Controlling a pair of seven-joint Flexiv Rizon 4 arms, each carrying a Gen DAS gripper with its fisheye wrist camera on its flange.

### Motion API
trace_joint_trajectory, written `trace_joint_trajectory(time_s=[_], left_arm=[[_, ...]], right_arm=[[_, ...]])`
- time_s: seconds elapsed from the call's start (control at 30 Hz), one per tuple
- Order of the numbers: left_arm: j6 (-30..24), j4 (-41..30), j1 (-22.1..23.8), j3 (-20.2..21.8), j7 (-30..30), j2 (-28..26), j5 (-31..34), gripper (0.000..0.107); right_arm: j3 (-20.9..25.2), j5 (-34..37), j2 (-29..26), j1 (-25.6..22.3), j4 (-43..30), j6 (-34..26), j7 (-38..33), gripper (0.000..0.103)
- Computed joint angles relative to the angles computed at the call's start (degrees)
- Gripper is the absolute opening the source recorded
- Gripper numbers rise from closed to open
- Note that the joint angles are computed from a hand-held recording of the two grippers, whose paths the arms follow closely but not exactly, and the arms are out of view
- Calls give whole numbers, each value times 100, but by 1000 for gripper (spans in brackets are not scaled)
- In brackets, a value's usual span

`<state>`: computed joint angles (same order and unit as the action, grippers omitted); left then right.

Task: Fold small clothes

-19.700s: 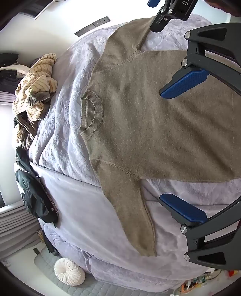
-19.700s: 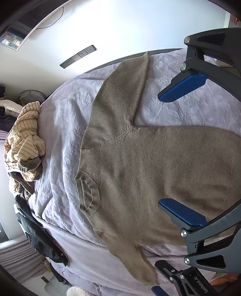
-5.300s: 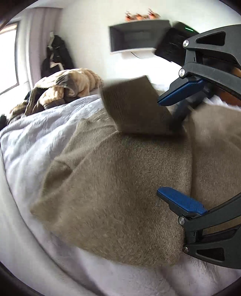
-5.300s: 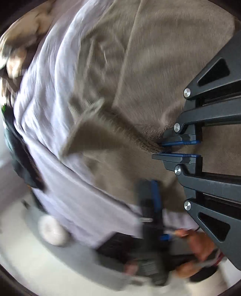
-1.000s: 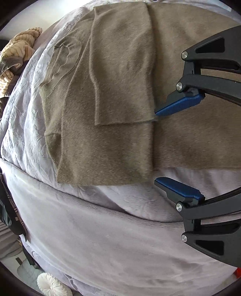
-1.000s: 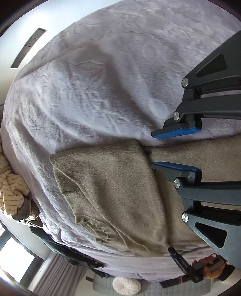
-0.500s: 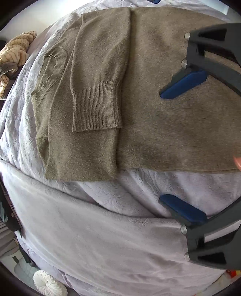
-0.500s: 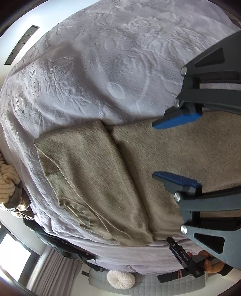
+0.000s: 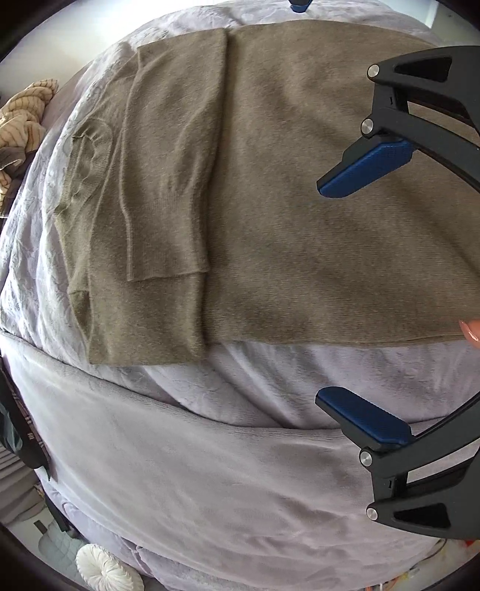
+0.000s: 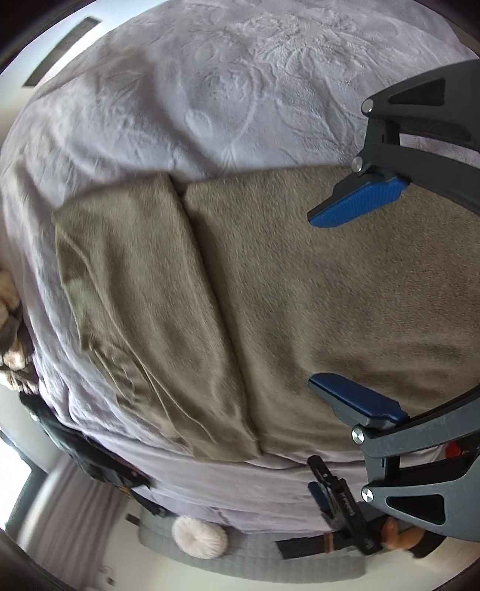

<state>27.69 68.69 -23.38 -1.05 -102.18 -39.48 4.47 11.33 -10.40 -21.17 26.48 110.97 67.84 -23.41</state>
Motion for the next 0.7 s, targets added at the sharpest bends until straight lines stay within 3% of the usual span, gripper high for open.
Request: trace_joint_trajectory(time_s=[0.23,0.47,0.7], left_arm=[[-193,340,44,-76,17,253,-156,103],[-215,639,88,-150,176,455,-229,103],[-116,1256,359,-366,735,765,-741,103]], right_arm=[[368,441,-38,-74,-177,-204,-505,85],[324,604,106,83,-133,-367,-378,85],[409,821,278,58,5,-433,-349,85]])
